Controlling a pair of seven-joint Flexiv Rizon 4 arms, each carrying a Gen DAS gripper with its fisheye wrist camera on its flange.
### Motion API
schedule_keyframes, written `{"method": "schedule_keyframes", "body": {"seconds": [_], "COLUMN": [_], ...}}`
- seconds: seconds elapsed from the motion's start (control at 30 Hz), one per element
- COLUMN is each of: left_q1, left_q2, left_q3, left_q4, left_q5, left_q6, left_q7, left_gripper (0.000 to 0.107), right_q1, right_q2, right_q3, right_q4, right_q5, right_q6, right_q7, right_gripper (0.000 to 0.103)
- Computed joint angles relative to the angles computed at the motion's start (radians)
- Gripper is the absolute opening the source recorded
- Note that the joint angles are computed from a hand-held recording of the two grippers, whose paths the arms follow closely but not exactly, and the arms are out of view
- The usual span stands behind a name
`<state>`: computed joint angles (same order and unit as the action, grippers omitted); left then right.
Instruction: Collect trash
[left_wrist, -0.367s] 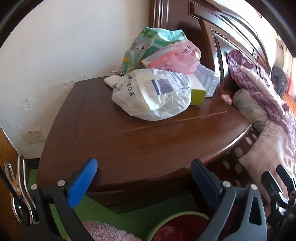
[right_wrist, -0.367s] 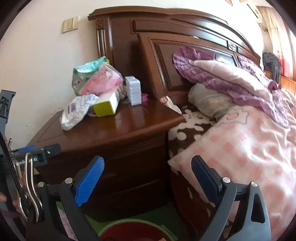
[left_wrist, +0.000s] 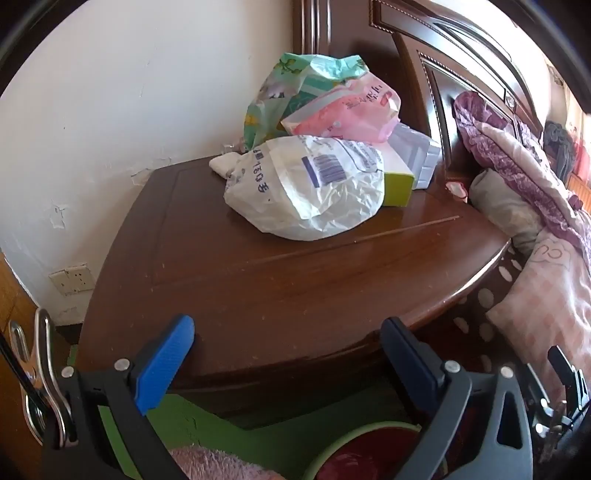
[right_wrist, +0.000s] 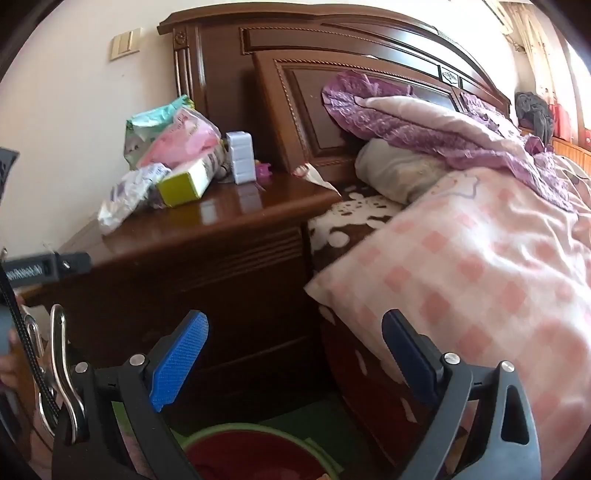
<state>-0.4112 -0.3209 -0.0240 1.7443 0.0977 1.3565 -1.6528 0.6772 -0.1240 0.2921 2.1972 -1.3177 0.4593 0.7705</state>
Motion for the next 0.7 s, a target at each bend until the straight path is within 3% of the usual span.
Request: {"method": "schedule_keyframes", "body": {"seconds": [0.2, 0.37, 0.7], "left_q1": [0.007, -0.023, -0.011], "left_q2": [-0.001, -0.013, -0.003], "left_q3": [-0.003, 0.037, 0.024], "left_q4": [0.026, 0.004, 0.007], "left_q5": [-0.013, 0.013, 0.018], "left_q6": [0.062, 0.061, 0.034], "left_q7": [-0.001, -0.047, -0.035], "left_gripper": [0.103, 0.103, 0.103], "right_q1": [-0.015, 0.004, 0.031], "right_q2": [0.012, 0.013, 0.013], "right_q3": [-0.008, 0.008, 0.022], "right_q4": [0.006, -0.008, -0.022], "right_q5": [-0.05, -0.027, 0.005], "right_q6": [0.084, 0.028, -0.034], "right_q7": [0.121, 0.116, 0.075], "right_gripper": [0.097, 0.097, 0.097]}}
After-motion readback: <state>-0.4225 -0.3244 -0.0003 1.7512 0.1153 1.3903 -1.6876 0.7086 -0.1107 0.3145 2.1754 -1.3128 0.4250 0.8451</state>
